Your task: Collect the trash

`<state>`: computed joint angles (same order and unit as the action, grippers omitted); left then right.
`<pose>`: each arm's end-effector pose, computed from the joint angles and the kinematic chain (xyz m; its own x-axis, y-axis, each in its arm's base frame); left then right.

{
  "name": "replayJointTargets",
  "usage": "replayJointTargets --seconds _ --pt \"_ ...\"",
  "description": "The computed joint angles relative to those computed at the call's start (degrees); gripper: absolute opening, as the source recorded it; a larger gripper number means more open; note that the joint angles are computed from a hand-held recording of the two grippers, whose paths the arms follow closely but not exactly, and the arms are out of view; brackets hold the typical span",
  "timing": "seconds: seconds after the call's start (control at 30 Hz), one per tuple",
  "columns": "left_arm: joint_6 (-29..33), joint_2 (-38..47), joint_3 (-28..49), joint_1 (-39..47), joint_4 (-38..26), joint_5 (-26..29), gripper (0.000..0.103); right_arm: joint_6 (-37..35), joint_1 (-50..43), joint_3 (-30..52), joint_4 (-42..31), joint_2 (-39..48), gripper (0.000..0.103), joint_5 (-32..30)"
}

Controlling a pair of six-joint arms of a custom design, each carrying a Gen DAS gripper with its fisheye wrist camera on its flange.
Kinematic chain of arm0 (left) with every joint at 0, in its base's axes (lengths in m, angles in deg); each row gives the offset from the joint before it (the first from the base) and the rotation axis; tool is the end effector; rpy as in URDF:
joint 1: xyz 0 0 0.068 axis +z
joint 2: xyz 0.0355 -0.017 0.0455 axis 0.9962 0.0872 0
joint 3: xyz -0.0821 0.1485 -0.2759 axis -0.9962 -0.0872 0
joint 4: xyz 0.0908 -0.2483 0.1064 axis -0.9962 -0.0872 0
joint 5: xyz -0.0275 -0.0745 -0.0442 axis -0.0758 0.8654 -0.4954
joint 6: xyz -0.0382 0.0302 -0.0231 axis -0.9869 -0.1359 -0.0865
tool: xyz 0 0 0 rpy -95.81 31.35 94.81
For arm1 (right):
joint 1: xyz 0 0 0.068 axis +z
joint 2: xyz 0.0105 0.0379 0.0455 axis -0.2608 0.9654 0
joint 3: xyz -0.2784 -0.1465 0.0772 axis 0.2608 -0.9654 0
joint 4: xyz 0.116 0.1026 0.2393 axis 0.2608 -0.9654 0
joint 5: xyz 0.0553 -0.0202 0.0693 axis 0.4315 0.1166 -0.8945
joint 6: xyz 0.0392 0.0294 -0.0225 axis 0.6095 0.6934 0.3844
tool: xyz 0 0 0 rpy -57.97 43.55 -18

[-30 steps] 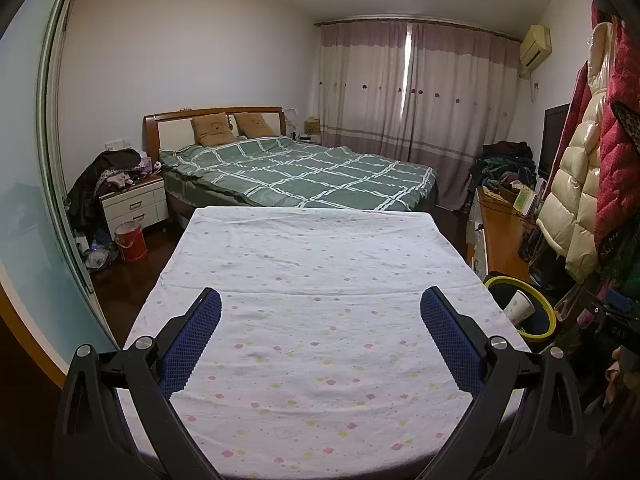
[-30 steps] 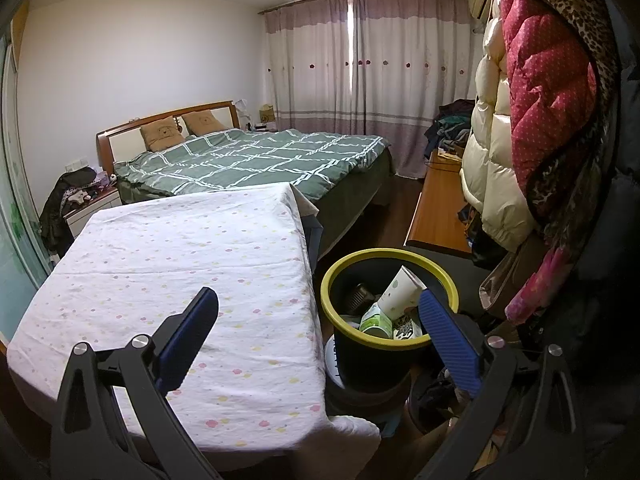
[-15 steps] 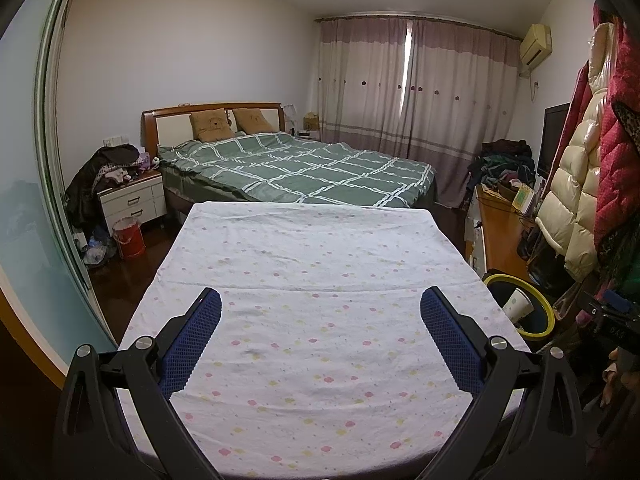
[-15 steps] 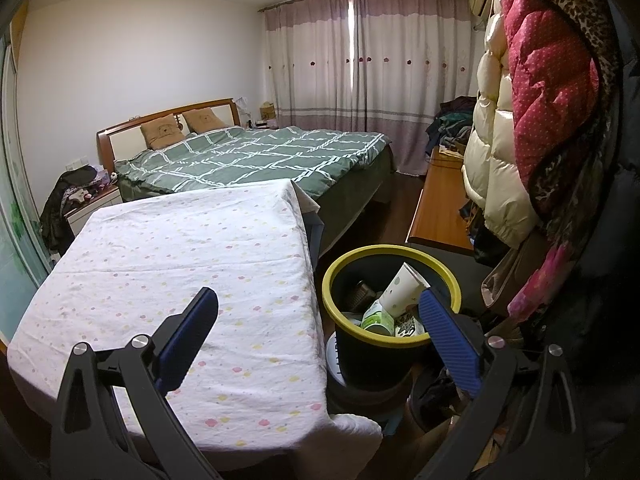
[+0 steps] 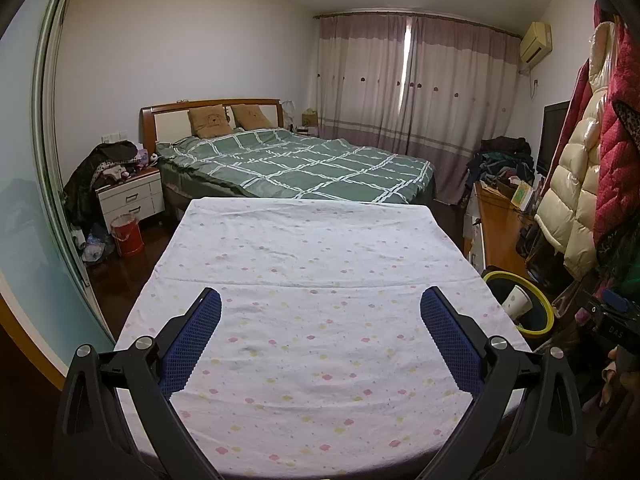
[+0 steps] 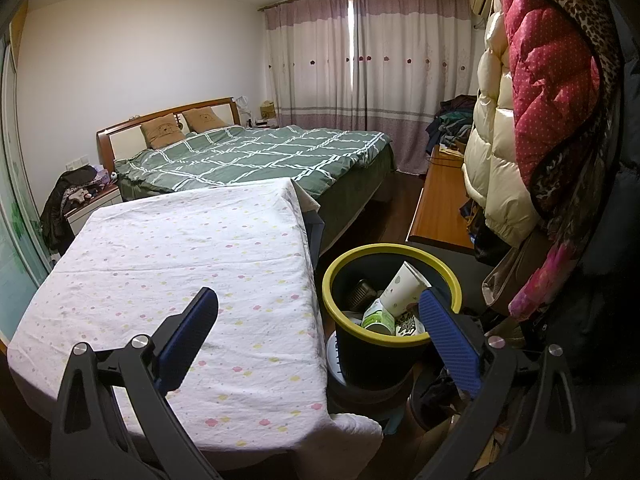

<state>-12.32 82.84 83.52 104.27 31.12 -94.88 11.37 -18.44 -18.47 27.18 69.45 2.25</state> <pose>0.0703 0.0314 0.2904 -0.3545 -0.3166 -0.8798 -0.5520 0.8303 -0.0763 0.3163 -0.0015 0.2389 -0.4445 -0.2177 -0.8689 -0.4841 0.8746 0.0285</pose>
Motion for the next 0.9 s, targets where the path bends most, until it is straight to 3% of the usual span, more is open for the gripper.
replayJointTargets --seconds 0.73,0.9 --pt "-1.4 0.7 -1.2 -1.8 1.1 -1.6 0.098 0.0 0.2 -0.2 0.1 0.1 0.096 0.2" --pt "-2.7 1.1 -1.5 -4.9 1.1 -4.7 0.098 0.0 0.2 -0.1 0.0 0.2 0.096 0.1"
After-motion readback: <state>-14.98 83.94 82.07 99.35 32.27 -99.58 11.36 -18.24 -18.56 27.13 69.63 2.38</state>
